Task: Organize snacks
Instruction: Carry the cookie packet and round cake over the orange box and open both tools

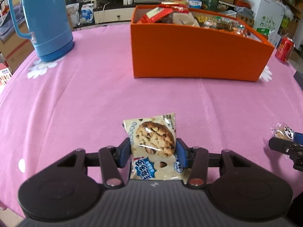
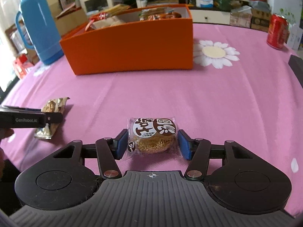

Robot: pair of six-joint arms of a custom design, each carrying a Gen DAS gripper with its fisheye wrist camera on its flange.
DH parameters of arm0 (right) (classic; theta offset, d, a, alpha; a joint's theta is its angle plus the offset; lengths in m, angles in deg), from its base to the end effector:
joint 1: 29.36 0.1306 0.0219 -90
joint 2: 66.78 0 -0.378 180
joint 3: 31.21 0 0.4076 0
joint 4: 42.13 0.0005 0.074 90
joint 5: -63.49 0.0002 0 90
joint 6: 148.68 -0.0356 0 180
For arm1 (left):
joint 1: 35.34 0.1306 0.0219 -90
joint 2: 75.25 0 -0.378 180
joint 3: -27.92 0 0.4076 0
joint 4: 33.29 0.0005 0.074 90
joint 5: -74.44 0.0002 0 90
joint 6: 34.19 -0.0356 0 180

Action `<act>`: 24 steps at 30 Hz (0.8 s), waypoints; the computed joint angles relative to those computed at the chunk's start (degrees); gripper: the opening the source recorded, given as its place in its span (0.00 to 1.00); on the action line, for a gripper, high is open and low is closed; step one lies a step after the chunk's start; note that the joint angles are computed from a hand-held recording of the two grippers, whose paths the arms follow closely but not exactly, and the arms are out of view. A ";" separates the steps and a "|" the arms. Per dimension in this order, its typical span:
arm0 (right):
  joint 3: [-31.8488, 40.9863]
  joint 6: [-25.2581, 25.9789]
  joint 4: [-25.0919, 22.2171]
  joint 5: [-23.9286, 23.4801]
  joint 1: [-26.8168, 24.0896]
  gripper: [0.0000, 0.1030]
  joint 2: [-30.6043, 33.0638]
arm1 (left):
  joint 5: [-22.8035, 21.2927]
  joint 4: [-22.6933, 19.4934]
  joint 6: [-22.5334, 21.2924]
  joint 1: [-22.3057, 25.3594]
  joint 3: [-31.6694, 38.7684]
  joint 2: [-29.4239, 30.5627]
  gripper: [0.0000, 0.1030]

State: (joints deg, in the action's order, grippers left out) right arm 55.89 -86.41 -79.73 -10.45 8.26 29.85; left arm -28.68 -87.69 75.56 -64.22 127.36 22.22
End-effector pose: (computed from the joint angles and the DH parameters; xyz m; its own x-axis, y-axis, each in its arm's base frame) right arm 0.4348 0.3220 0.3591 -0.7174 0.0116 -0.6965 -0.1172 0.9836 0.1371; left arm 0.4804 -0.2563 0.4331 -0.7712 0.0495 -0.6347 0.0941 0.9949 -0.0367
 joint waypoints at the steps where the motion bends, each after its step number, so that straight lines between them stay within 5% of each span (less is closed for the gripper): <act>1: -0.08 -0.40 0.24 -0.23 -0.13 0.39 -0.32 | 0.12 0.13 0.03 0.04 0.06 -0.15 0.48; 6: 0.36 -1.92 2.57 -0.78 -1.01 0.39 -2.13 | 0.59 0.95 -0.61 0.70 1.06 -1.26 0.48; 13: 7.74 3.28 6.23 -0.30 -3.61 0.39 -0.94 | 1.11 2.77 -5.67 3.82 10.19 1.37 0.48; 18: 17.80 8.14 7.62 -0.50 -6.08 0.39 5.00 | 1.32 3.49 -9.18 5.27 22.71 8.36 0.48; 24: 35.04 11.24 3.81 -3.22 -8.64 0.39 18.50 | 0.91 1.63 -12.91 4.63 39.95 21.10 0.48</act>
